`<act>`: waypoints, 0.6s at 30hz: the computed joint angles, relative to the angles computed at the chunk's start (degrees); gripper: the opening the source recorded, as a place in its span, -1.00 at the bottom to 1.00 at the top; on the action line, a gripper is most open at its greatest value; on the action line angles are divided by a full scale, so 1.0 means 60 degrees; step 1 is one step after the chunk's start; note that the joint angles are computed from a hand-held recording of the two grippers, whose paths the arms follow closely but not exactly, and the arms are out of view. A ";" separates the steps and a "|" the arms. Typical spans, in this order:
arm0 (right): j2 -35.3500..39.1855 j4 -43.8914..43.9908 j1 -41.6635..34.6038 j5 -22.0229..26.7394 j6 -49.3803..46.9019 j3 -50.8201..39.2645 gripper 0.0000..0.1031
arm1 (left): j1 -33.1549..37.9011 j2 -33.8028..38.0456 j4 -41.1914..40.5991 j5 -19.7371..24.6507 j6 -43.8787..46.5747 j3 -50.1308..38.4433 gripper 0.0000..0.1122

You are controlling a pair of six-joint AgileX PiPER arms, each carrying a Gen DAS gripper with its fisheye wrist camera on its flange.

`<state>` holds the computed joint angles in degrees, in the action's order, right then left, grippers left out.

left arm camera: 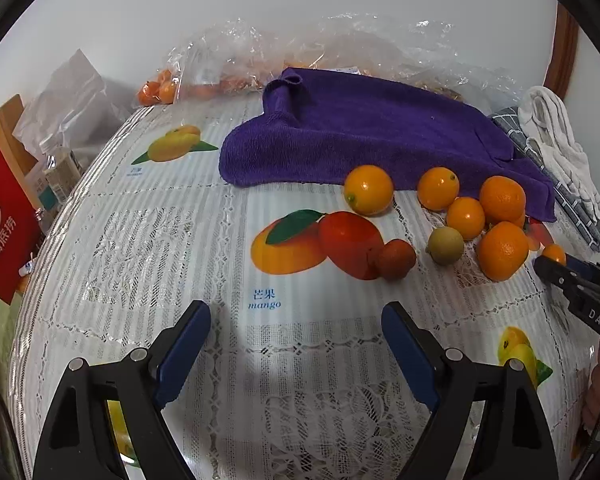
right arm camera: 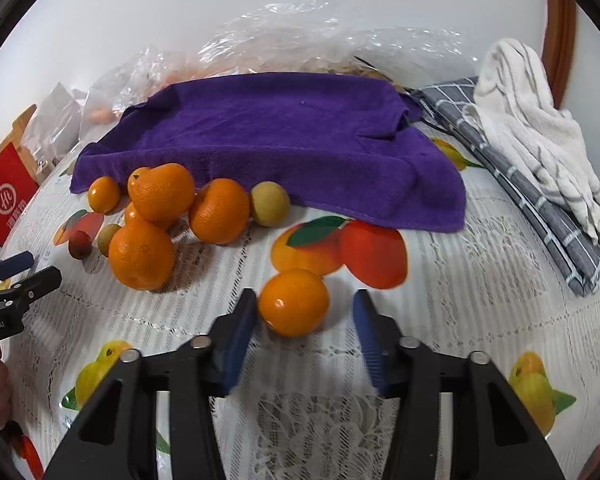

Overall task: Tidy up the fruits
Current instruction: 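Lower the right gripper onto an orange and close it, then grasp a small red fruit with the left gripper while the right gripper holds the orange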

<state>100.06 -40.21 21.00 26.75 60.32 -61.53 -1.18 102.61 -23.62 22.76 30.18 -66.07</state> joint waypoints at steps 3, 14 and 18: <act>0.0106 -0.0264 0.0130 0.0228 0.0222 -0.0148 -0.35 | -0.0076 0.0061 0.0401 0.0024 -0.0308 -0.0074 0.55; -0.0174 -0.0824 0.0365 0.0499 0.1263 0.0187 -0.36 | 0.0245 -0.0104 -0.0814 0.0411 0.1642 0.0116 0.55; -0.0270 -0.0370 0.0376 0.0535 0.0865 0.0247 -0.36 | 0.0692 -0.0154 -0.1980 0.1296 0.2871 -0.0026 0.49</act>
